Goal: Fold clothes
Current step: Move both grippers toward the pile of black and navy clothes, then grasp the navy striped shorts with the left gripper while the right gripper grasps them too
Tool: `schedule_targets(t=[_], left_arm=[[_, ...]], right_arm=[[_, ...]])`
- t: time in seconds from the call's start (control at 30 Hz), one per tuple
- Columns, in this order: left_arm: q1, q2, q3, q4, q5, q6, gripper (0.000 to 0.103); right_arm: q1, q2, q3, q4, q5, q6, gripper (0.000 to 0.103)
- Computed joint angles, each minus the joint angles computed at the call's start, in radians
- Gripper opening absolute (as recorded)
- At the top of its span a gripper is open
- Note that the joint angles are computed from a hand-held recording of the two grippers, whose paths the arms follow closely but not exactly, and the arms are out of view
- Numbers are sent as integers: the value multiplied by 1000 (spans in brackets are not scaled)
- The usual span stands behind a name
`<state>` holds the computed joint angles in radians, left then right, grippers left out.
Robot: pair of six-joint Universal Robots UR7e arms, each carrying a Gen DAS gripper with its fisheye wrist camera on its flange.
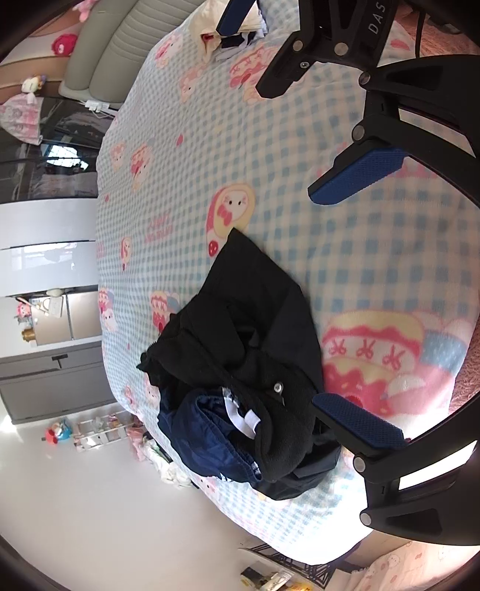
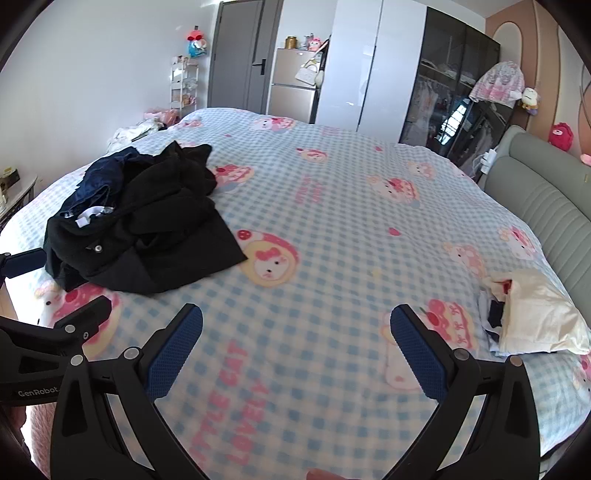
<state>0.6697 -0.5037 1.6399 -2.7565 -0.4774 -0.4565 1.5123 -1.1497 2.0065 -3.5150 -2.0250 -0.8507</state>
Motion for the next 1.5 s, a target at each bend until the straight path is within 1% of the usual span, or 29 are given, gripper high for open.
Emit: schedule_targets(t=[0.07,0.1,0.2,0.23,0.33,0.43,0.5,0.63,0.73,0.87,0.97,1.07,1.13,1.17,1.2,1.23,1.3,1.33,1.37,1.47,1.5], left_arm=[[11,-26,24,14,21,-34,103],[21,-42,37,18,13,-46,103],[61,-96,72,11,-52,-90,103],[72,-109,81,12,-51,-107,103],[87,-121,92,13,21,-115,103],[114,-131,89,-41,81,-54,103],[136,-132,74,-85,123,9,103],[196,-142,42,-187,117,94,103],[238,-143,20,-242,107,145,103],[308,-128,-42,-268,33,221,103],[351,-100,-113,-314,-15,310,103],[396,-72,-193,-346,-97,372,103],[428,-55,-241,-353,-177,385,103],[443,-51,-258,-347,-228,376,103],[459,-47,-276,-340,-279,367,103],[475,-47,-289,-313,-332,341,103],[503,-50,-308,-234,-415,273,103],[516,-53,-310,-216,-455,247,103],[529,-56,-313,-199,-495,222,103],[555,-66,-322,-136,-585,201,103],[550,-68,-322,-123,-579,205,103]], right_arm=[[18,25,-14,28,2,16,103],[27,38,-21,42,4,23,103],[46,69,-47,94,20,56,103],[54,84,-58,100,21,57,103],[76,121,-90,131,40,34,103],[101,159,-142,181,54,21,103],[119,194,-188,202,46,25,103],[159,286,-301,229,8,30,103],[179,348,-386,292,-2,54,103],[193,430,-503,415,7,93,102],[199,496,-600,496,14,113,98],[200,568,-706,570,12,122,98],[200,617,-782,635,-5,135,95],[199,637,-815,667,-12,148,92],[198,656,-845,696,-18,160,85],[197,671,-868,718,-18,166,80],[195,691,-888,722,-17,154,76],[195,698,-890,717,-24,139,70],[195,702,-889,712,-25,122,67],[193,698,-868,684,-8,81,56],[192,692,-857,681,-3,78,49]])
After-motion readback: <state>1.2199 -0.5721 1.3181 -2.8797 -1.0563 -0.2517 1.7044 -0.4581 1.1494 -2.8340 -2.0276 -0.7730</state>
